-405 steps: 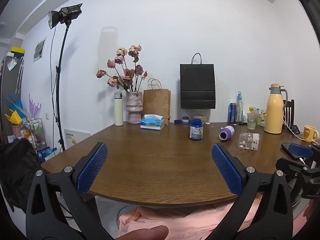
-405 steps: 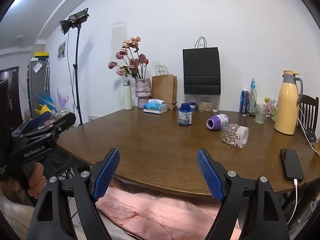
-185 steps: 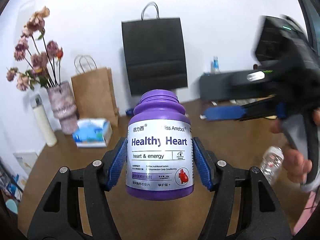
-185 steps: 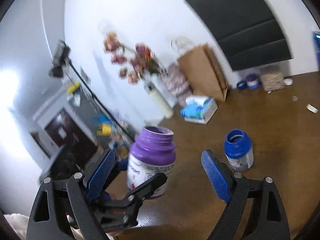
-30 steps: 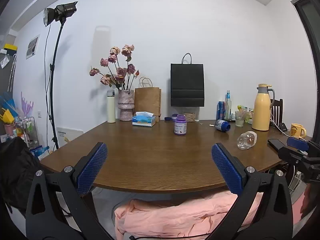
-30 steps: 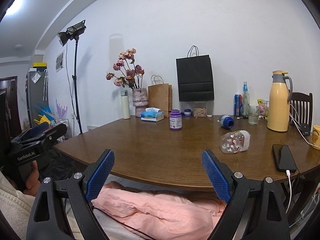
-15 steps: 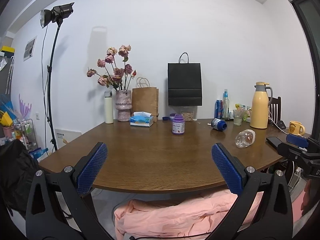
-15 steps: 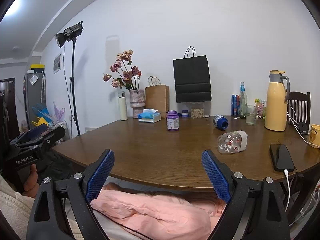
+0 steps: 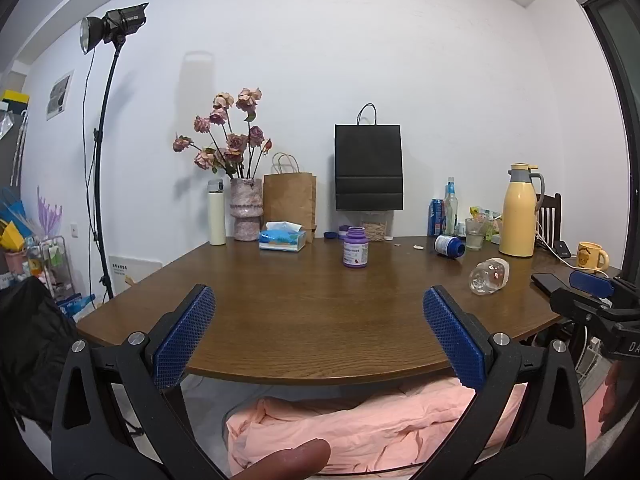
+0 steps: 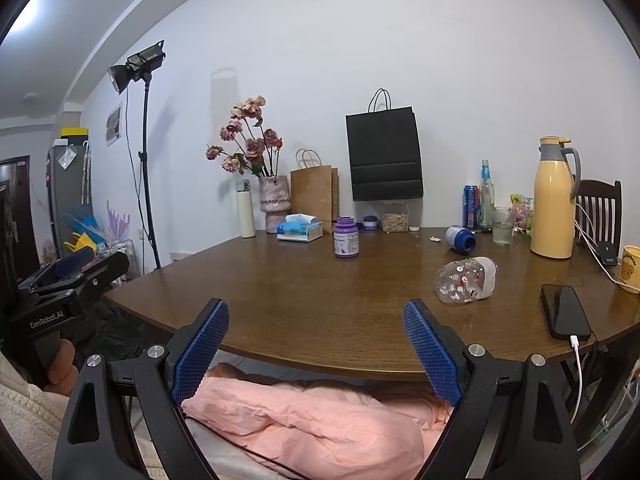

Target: Flip cup upright

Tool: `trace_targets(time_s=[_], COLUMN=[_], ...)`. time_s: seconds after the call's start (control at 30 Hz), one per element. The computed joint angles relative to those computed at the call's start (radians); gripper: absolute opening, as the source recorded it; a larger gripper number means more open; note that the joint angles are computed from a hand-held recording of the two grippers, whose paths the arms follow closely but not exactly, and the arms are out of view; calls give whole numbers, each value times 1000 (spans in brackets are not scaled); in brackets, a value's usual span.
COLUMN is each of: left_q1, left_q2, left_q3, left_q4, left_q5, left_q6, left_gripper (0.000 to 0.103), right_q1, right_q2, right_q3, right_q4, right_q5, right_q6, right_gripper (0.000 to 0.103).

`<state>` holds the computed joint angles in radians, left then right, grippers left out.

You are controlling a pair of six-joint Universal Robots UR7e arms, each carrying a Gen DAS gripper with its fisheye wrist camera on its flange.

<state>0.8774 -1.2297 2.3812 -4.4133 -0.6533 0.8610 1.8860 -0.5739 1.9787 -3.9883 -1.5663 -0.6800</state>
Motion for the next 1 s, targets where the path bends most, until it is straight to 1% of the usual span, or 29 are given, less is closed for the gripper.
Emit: trace_targets(time_s=[1.0], left_q1=[1], left_q2=[1], left_q3=[3], left_q4=[-7], left_q5=[-1], left_q6=[2], left_gripper=[103], right_q1=[0], right_q2=[5], right_q3=[-4], right_q4=[-2], right_q5=[2], right_q6=[4], right_gripper=[93])
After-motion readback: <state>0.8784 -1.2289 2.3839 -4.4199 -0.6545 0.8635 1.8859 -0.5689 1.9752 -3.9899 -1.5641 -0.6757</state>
